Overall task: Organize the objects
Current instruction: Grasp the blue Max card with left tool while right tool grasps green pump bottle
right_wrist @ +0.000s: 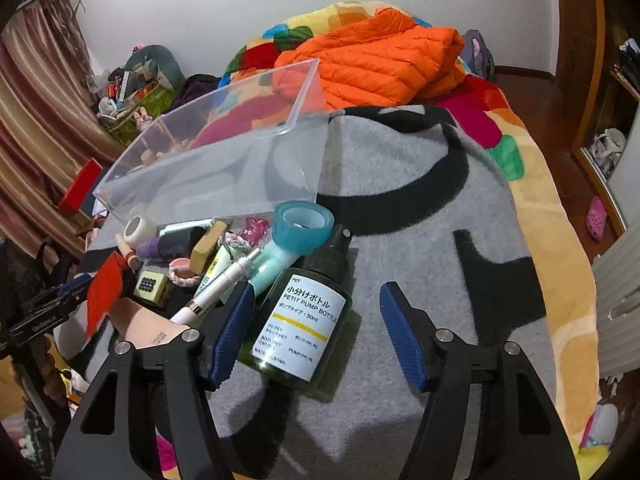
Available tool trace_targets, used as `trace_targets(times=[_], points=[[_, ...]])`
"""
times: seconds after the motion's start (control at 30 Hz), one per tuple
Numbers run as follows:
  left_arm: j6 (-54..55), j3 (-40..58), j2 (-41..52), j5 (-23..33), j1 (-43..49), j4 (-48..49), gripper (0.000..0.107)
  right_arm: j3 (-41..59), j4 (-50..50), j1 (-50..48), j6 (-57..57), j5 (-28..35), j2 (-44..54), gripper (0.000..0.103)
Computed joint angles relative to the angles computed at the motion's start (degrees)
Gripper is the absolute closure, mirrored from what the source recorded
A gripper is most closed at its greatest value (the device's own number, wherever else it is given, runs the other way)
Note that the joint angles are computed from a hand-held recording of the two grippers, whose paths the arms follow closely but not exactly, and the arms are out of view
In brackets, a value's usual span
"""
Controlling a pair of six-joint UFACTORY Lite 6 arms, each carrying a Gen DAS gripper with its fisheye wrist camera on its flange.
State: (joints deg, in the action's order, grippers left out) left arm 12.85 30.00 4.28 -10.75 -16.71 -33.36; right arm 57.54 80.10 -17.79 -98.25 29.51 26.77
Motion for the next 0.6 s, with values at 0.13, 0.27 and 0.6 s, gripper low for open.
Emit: trace_targets(times=[0.13, 0.27, 0.6], points=[[5.6, 1.7, 1.4, -0.2, -1.6, -5.6, 0.055, 1.3, -1.8, -0.3, 1.9, 0.6, 1.3, 0.057], [10.1, 3.4, 3.4, -1.3, -1.8, -9.7, 0.065, 1.5, -3.0, -0.9, 2.5, 1.1, 1.9, 0.064], [6.0, -1.6, -1.2, -5.1, -2.3, -9.1, 0.077, -3.2, 3.2, -3.9, -5.1, 0.8, -2.9, 0.064]])
